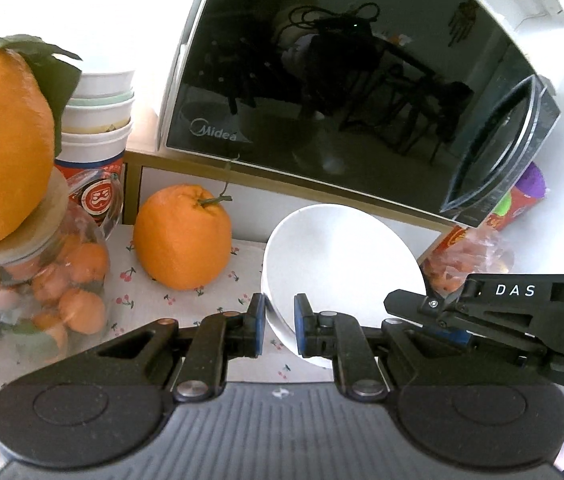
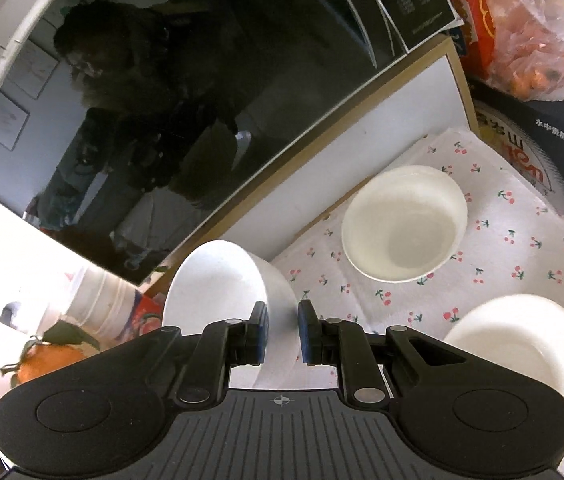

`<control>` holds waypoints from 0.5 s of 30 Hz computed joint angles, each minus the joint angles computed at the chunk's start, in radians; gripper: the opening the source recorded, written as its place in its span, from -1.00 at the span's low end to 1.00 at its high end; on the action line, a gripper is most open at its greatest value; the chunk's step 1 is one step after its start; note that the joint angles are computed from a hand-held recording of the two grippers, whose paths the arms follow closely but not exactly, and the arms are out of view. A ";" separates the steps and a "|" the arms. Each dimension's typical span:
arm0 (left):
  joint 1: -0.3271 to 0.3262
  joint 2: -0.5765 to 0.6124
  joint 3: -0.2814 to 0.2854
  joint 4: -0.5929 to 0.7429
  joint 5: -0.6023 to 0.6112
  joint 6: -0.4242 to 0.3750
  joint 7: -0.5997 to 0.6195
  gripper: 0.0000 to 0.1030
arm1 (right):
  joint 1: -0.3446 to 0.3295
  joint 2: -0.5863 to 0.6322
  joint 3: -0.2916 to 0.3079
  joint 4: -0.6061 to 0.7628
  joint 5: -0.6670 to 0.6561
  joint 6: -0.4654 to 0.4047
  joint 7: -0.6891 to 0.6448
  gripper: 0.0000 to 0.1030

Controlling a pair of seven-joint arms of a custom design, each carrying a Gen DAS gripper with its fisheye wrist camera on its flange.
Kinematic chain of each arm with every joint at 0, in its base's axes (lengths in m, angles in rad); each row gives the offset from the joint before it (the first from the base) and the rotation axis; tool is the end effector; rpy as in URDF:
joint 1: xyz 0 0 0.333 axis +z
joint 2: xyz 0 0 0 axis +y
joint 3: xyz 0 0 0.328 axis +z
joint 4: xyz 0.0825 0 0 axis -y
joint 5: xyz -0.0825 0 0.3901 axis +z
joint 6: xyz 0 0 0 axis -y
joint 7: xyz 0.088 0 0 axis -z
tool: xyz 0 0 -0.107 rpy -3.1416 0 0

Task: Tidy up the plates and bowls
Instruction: 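Lift and carry the white bowl with both grippers beside the plate stack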

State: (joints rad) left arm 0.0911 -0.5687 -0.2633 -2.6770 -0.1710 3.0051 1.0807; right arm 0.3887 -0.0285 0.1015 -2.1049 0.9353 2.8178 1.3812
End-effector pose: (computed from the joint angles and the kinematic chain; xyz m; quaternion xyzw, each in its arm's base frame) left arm 0.4058 -0.0680 0.5194 -0.7651 0.4801 -0.3738 0.2108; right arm 0.5318 0.2393 0.5094 -0.6021 0.6709 0.0392 0.4311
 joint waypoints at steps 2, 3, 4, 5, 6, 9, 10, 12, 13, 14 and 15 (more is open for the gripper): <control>-0.003 -0.015 -0.007 -0.006 -0.003 -0.006 -0.009 -0.74 | 0.000 -0.023 -0.002 -0.021 0.004 -0.002 -0.008 -0.68; -0.004 -0.024 -0.010 -0.010 -0.002 -0.010 -0.013 -0.74 | 0.003 -0.036 -0.004 -0.033 0.003 -0.001 -0.006 -0.68; -0.004 -0.032 -0.014 -0.014 -0.002 -0.014 -0.018 -0.74 | 0.006 -0.049 -0.008 -0.044 0.001 0.000 -0.004 -0.68; -0.004 -0.041 -0.018 -0.017 -0.001 -0.020 -0.023 -0.74 | 0.010 -0.061 -0.012 -0.055 -0.002 0.001 -0.001 -0.68; -0.006 -0.049 -0.021 -0.021 0.000 -0.024 -0.028 -0.74 | 0.014 -0.072 -0.016 -0.065 -0.008 -0.001 0.002 -0.68; -0.018 -0.072 -0.021 -0.033 -0.002 -0.030 -0.036 -0.74 | 0.028 -0.107 -0.033 -0.094 -0.014 -0.001 0.008 -0.67; -0.023 -0.081 -0.020 -0.037 -0.003 -0.032 -0.039 -0.74 | 0.033 -0.118 -0.039 -0.103 -0.016 -0.001 0.009 -0.68; -0.032 -0.102 -0.022 -0.048 -0.007 -0.036 -0.046 -0.74 | 0.045 -0.141 -0.052 -0.122 -0.016 -0.001 0.007 -0.67; -0.036 -0.113 -0.023 -0.053 -0.009 -0.039 -0.051 -0.74 | 0.051 -0.153 -0.059 -0.132 -0.015 -0.001 0.005 -0.67; -0.043 -0.121 -0.021 -0.059 -0.013 -0.038 -0.054 -0.74 | 0.056 -0.163 -0.065 -0.142 -0.016 -0.001 0.002 -0.67; -0.050 -0.130 -0.021 -0.065 -0.017 -0.038 -0.058 -0.74 | 0.062 -0.177 -0.071 -0.155 -0.018 0.000 0.000 -0.67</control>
